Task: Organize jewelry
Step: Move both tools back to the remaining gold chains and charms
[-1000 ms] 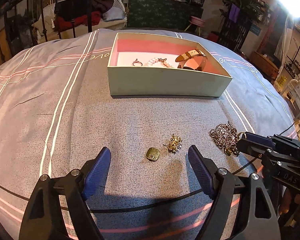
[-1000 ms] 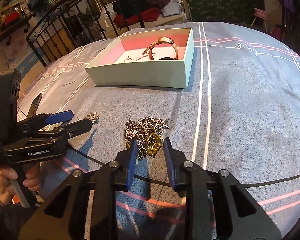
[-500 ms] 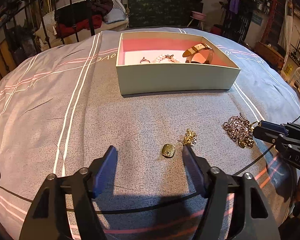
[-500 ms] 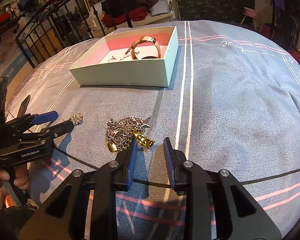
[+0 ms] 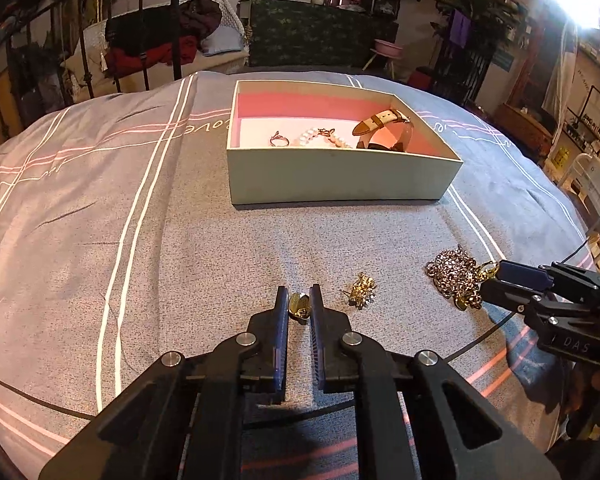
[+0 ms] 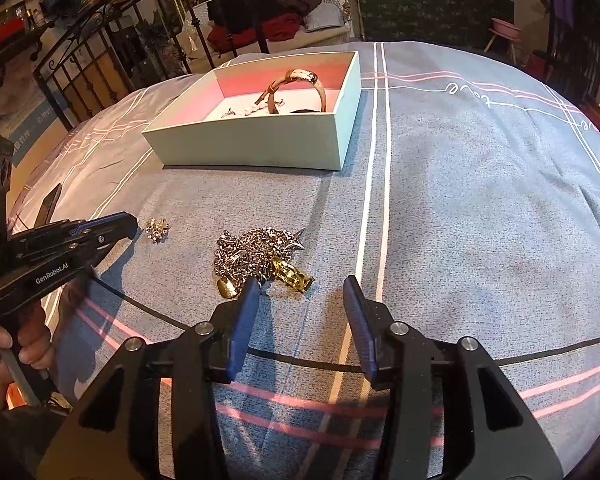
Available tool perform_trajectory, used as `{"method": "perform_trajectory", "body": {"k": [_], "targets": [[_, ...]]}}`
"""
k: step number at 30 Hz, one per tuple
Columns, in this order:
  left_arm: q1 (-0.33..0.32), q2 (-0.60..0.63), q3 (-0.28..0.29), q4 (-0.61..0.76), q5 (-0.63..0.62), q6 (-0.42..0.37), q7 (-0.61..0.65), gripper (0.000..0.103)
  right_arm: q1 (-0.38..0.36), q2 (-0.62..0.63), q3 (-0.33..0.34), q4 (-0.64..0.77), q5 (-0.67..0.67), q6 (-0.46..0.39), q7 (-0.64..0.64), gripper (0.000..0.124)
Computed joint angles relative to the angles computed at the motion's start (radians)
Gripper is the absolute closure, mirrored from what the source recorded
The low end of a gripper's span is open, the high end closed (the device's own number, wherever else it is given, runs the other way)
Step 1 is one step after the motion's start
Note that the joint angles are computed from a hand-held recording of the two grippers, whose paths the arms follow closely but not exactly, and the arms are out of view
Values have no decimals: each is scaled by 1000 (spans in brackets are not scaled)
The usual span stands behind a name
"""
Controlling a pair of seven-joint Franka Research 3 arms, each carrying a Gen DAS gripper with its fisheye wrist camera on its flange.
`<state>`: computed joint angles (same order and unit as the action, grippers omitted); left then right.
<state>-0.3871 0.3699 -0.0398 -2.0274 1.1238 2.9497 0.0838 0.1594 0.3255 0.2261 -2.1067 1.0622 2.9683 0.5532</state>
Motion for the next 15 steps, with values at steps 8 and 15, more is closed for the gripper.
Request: {"method": "perform_trajectory", "body": {"k": [8,15], "targets": [[-4,6,0,5,-26,30,11,92,13,30,-4,36,-62,1,-12,79],[-18,12,5,8,-60,38,41,92,3,30,1,35,-114,-17,16,107]]}}
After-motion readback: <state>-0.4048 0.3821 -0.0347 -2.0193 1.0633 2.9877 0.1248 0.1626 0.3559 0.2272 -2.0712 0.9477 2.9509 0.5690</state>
